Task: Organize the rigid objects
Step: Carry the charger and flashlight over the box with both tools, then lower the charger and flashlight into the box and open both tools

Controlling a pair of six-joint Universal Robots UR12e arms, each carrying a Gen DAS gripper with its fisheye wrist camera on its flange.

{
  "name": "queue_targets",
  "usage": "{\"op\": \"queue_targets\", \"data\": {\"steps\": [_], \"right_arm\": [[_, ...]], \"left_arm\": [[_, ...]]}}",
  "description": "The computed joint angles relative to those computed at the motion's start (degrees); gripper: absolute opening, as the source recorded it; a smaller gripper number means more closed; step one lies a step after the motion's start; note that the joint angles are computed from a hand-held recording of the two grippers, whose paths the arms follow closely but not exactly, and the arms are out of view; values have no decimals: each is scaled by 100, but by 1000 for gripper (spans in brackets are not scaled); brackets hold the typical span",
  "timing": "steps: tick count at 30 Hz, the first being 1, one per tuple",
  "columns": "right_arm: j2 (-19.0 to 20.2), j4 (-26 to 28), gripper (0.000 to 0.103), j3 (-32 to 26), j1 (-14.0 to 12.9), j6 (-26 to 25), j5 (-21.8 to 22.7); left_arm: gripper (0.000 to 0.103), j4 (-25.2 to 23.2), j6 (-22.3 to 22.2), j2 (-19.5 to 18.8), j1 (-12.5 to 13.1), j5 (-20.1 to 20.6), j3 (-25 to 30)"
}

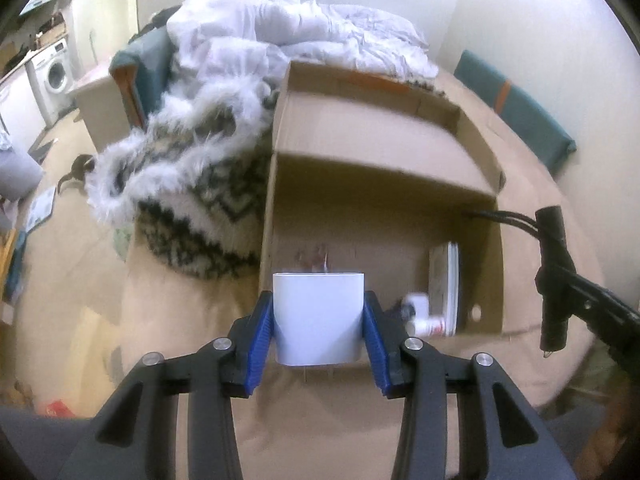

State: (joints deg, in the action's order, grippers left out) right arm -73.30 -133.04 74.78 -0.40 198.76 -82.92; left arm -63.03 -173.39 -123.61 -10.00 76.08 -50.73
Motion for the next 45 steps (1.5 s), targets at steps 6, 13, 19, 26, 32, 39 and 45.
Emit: {"op": "queue_targets", "data": {"steps": [6,13,19,26,32,39,45], "right_arm": [[226,-171,21,-184,-131,171,271],[524,124,21,-163,-302,479,537],[698,606,21,-205,-332,505,632],[866,963,21,-359,-298,480,589],[910,1067,21,-386,-306,596,622],[891,926,21,-316,-378,790,726],[752,474,55,-116,-410,885,710]], "left_arm": [[39,-168,-21,-372,-136,196,461],[39,-542,-21,-833,-310,676,977],[39,-669,157,-1053,-424,969,1145],[39,-789,162,-1180,-480,1211,1220],[39,-573,204,-1155,-537,1393,1091],[40,-633,253,-1120,-561,1400,1063],[61,-812,235,-1069,-485,1145,1123]]}}
